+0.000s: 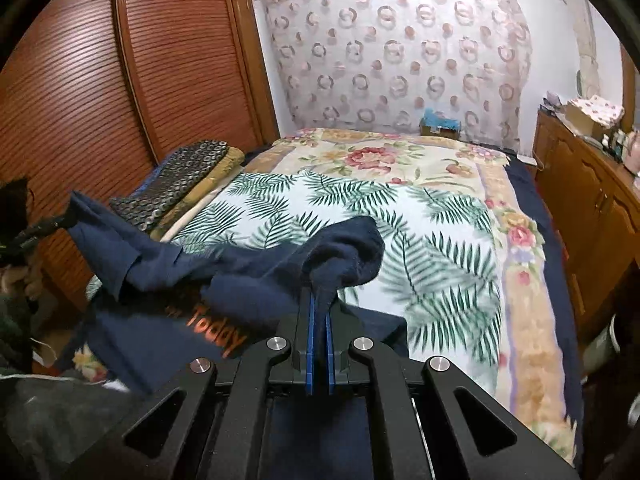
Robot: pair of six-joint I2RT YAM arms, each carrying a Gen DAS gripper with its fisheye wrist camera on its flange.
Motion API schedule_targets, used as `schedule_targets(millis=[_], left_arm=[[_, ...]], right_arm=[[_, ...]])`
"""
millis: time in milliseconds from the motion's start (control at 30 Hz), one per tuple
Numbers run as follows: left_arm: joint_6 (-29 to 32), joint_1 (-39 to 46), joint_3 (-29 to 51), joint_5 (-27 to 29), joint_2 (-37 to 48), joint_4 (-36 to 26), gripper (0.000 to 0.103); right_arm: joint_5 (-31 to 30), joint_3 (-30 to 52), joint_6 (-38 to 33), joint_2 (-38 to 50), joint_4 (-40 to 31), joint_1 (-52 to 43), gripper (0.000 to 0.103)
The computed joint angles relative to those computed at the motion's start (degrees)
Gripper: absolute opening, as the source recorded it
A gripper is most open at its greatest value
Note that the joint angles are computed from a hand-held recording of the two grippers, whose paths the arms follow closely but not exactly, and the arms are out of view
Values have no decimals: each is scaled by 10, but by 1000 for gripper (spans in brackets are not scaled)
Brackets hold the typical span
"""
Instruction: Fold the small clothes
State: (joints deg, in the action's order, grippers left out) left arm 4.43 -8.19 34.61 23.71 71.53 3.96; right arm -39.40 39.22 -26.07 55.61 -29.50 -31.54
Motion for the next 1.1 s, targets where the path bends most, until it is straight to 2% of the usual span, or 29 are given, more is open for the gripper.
schedule_targets(millis=[67, 200, 333, 500, 567, 600, 733, 900, 1033, 1100], left_arm=[[0, 13, -31, -6, -35, -5, 3], [-3, 6, -72, -57, -64, -1, 3], [-12, 36, -75, -26, -42, 8, 3], [0, 47, -89, -27, -81, 7, 5], [5, 28, -82, -65, -73, 11, 27], [4, 20, -81, -75, -65, 20, 44], [-8, 10, -67, -84, -5, 57, 69], [-4, -4, -48, -99, 63, 89, 70], [-9, -7, -2, -121, 156, 112, 71], [-11, -9, 25, -128, 197, 120, 71]], right_arm=[[-24, -1, -42, -16, -49, -39, 4], [-38, -19, -94, -56, -131, -86, 4], [-20, -31, -111, -87, -176, -101, 4], [-3, -19, -113, -114, -207, -99, 4], [7, -16, -105, -113, -198, -88, 4], [19, -19, -86, -124, -192, -69, 4], [31, -24, -78, -160, -203, -53, 5], [-4, -7, -128, -164, -245, -92, 6], [-46, 15, -160, -150, -274, -138, 9], [-41, 11, -137, -148, -247, -128, 11]])
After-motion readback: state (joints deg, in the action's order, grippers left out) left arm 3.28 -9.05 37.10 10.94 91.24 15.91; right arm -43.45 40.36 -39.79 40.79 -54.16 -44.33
